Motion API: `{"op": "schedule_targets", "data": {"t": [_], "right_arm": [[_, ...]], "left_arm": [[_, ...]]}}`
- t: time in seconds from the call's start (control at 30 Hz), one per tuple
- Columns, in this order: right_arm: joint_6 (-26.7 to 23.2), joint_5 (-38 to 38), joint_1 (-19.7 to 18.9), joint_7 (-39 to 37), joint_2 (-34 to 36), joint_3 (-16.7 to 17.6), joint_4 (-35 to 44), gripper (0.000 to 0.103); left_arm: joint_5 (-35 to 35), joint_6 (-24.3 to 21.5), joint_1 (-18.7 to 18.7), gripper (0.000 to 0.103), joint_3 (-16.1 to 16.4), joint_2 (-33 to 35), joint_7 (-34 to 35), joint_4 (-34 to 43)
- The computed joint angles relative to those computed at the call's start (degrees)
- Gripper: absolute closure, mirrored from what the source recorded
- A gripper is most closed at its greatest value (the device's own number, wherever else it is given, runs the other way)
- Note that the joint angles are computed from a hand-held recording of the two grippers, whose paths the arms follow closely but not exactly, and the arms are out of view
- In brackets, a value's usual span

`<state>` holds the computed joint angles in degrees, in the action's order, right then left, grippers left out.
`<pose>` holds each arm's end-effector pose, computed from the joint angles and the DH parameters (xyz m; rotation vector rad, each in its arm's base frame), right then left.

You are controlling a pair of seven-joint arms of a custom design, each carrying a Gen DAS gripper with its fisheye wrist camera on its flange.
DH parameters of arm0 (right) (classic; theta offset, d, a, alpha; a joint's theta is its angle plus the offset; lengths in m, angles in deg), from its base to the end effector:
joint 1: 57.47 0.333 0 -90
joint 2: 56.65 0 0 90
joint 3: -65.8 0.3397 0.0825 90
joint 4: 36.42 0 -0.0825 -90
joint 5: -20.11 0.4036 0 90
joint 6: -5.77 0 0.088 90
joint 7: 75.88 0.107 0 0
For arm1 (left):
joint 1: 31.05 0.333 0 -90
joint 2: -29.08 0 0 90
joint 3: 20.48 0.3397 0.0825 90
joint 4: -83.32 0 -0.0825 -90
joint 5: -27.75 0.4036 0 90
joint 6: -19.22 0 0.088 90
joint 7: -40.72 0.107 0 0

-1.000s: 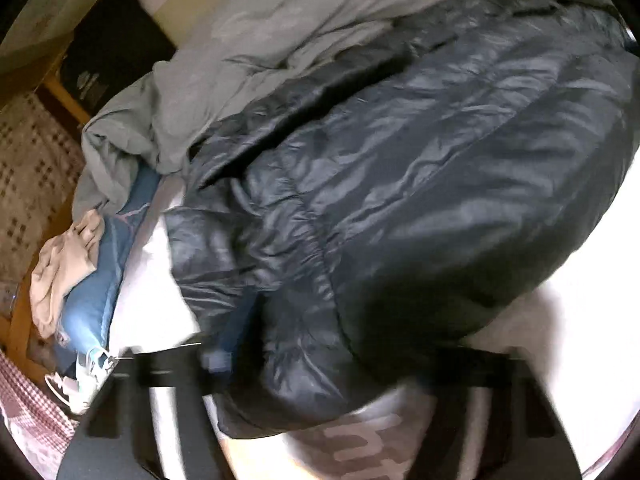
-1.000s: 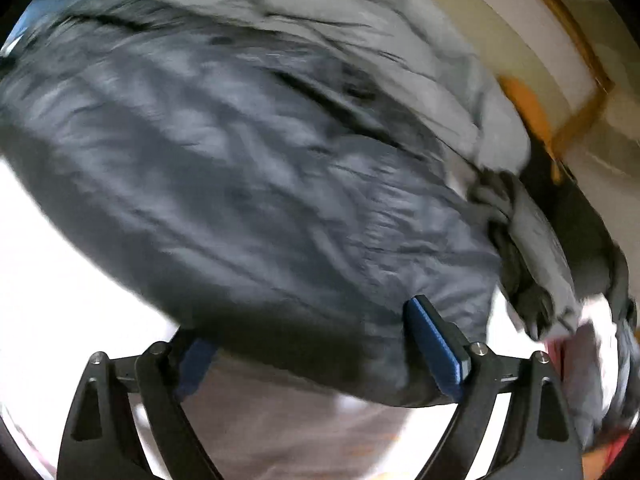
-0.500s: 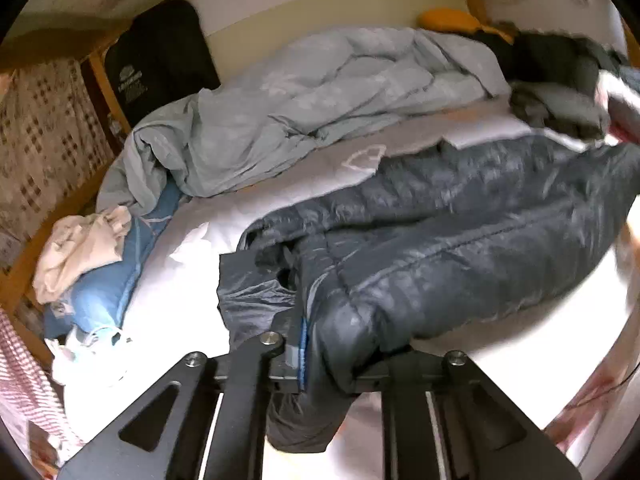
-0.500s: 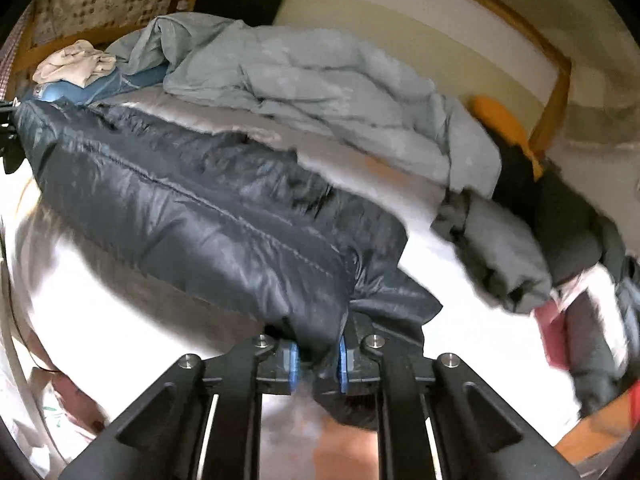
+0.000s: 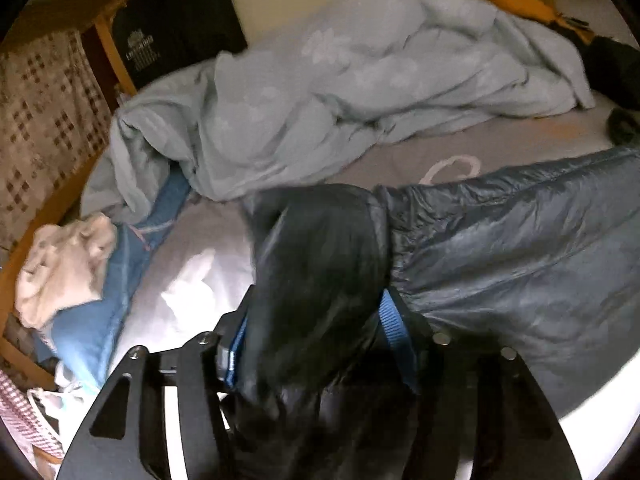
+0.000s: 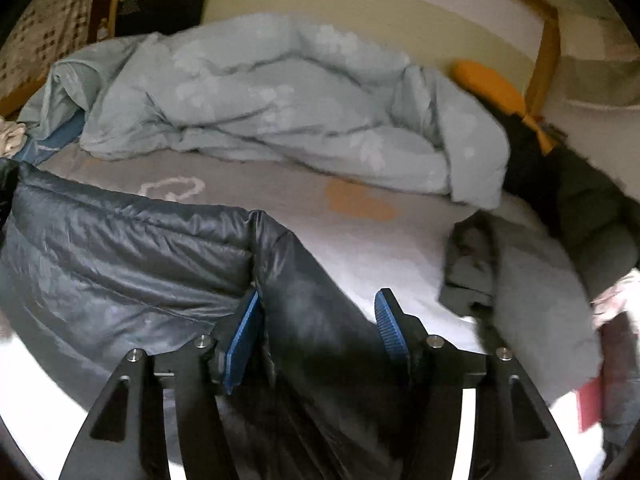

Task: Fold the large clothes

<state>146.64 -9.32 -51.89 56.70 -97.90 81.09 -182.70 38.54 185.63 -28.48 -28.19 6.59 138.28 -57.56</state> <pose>0.3577 0.1552 0.5719 -1.7441 1.8919 -0.9933 0.4759 -0.0605 0.5496 -1.3097 1.9713 -0.5655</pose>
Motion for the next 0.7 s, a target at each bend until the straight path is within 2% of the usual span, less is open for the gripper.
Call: {"op": "schedule_targets", "data": {"t": [0.07,0.1,0.13,0.2,0.3,0.37,0.43,0.47,0.5,0.57,0.63,0.7], "right_arm": [[3.0,-0.6,-1.2,1.7,2.3,-0.4,-1.2,0.031],[4.8,0.2,-1.0,1.8,3.3,-1.6,-1.9,0.027],[6.8,1.9,-0.1,1.0,4.3,-3.6,-2.7,0.025],[9.3,5.3,0.8,-0.2,5.3,-6.2,-3.6,0.021],[11.9,9.7,0.9,-1.2,5.9,-8.0,-4.9,0.016],[13.1,10.7,0.0,-1.6,5.9,-7.5,-5.4,0.016],[13.0,10.0,-2.2,0.0,4.6,-5.3,-5.7,0.016],[12.5,9.0,-3.9,1.8,3.2,-3.5,-5.8,0.016],[12.5,8.0,-5.2,3.5,1.6,-2.1,-5.9,0.016],[13.5,6.3,-6.7,6.1,-2.6,-0.2,-6.9,0.015],[14.6,4.8,-8.1,8.0,-6.9,1.5,-7.9,0.014],[15.5,3.9,-8.6,9.3,-10.8,3.0,-8.7,0.010]], "left_arm": [[-0.7,-0.2,-0.1,0.030,0.3,3.3,-0.4,1.2],[-3.0,-1.9,-1.9,0.028,1.9,4.9,1.3,2.3],[-5.9,-3.6,-4.0,0.025,3.7,6.3,4.0,3.5],[-7.8,-3.5,-4.2,0.019,4.2,7.6,5.9,4.0],[-12.7,-4.9,-5.2,0.017,5.4,8.2,8.4,4.7],[-14.5,-2.2,-5.3,0.017,5.6,7.5,10.3,3.7],[-13.4,1.5,-4.2,0.021,4.5,5.9,9.7,2.0],[-15.1,2.3,-5.3,0.022,5.5,4.5,10.6,1.4],[-18.8,2.3,-8.4,0.022,8.2,3.4,13.0,1.2],[-30.0,3.1,-17.7,0.022,16.3,-0.4,21.6,0.3],[-34.6,8.4,-21.5,0.022,18.7,-4.6,26.0,-2.4],[-35.8,12.1,-25.8,0.022,21.7,-8.3,28.7,-4.6]]}}
